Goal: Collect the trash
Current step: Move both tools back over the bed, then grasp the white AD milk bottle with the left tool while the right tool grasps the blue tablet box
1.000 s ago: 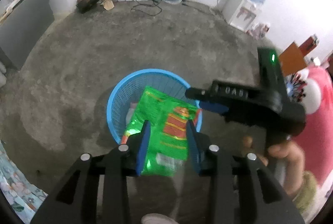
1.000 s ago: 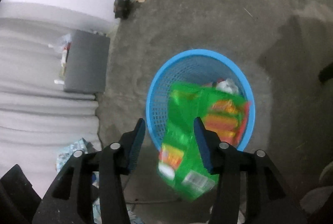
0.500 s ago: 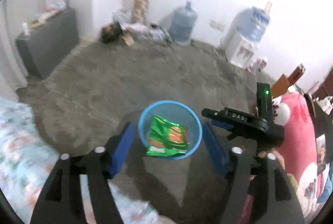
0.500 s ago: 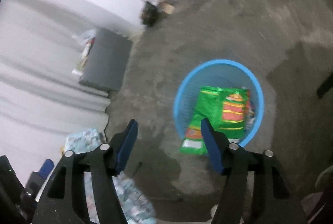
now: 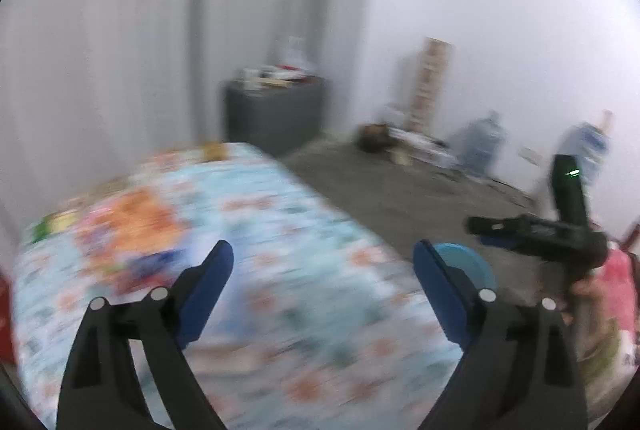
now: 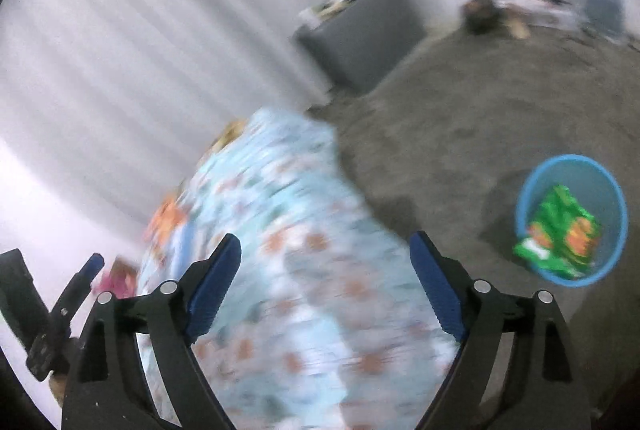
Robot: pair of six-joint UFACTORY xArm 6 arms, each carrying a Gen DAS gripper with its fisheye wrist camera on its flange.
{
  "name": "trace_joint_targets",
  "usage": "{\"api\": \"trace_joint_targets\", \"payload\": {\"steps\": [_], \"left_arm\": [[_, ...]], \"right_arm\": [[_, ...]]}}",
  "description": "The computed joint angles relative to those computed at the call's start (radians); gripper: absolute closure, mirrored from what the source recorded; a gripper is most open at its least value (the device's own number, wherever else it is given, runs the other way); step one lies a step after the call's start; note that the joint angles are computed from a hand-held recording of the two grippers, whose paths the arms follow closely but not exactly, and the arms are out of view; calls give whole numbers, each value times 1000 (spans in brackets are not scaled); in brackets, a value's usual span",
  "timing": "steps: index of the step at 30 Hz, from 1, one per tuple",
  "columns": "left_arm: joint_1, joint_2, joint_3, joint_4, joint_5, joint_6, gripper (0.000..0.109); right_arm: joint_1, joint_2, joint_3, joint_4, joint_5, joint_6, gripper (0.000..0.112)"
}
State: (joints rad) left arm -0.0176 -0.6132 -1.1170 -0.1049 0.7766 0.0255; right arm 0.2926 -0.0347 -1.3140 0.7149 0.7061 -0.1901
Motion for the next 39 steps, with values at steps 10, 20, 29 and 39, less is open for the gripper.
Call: {"api": "trace_joint_targets", "payload": {"steps": [10, 20, 29, 39], "left_arm": [[383, -309, 246, -93, 105, 74, 17], [421, -270, 299, -184, 25, 161, 17], [481, -183, 279, -162, 23, 211, 17], [570, -173, 277, -315, 63, 298, 17]], "right_arm": [[156, 201, -250, -49, 170, 61, 30], [254, 414, -546, -141, 289, 176, 30], [322, 604, -829, -295, 395, 286, 25], [362, 791, -1101, -401, 510, 376, 23]]}}
